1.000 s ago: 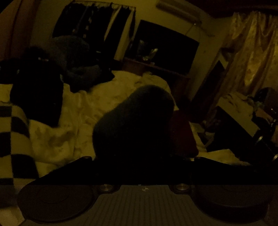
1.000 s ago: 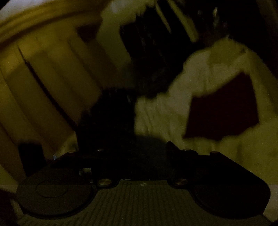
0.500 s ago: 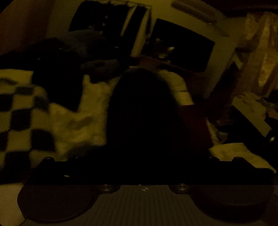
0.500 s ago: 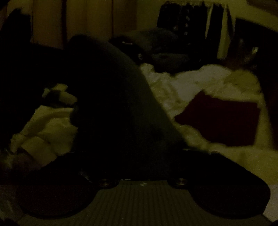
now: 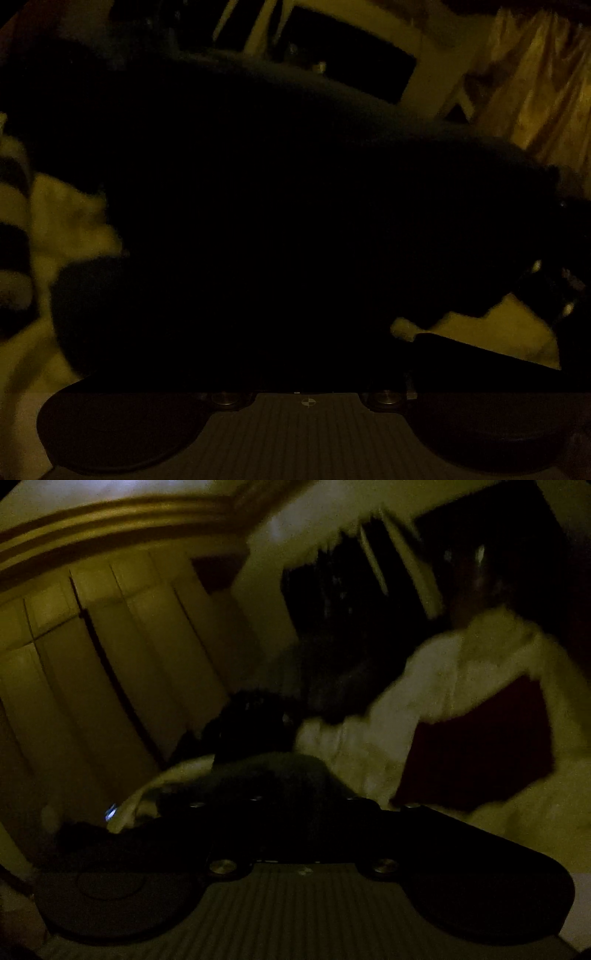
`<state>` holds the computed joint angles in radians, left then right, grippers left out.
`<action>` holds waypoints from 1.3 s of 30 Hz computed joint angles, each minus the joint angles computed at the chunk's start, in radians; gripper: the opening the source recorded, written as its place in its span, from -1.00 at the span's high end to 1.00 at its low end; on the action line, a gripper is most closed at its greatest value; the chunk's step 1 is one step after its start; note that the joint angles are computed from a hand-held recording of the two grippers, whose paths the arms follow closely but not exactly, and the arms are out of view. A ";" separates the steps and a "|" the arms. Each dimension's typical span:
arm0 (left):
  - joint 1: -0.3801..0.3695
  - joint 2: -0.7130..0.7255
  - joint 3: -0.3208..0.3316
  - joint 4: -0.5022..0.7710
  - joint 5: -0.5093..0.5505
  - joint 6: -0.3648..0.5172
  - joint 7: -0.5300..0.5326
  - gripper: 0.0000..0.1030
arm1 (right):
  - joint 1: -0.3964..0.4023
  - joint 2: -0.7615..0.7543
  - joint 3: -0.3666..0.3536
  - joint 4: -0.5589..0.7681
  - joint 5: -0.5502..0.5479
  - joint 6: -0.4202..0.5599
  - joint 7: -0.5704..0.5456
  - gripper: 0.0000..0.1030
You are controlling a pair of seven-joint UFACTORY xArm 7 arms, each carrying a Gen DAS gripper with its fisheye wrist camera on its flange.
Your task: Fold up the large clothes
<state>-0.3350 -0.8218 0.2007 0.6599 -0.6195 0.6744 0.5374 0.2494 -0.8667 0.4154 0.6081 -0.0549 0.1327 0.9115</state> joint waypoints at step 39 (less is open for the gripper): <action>-0.066 -0.021 0.048 0.060 0.154 -0.106 -0.159 -1.00 | -0.272 -0.209 -0.029 -0.107 -0.036 0.172 0.171 -0.55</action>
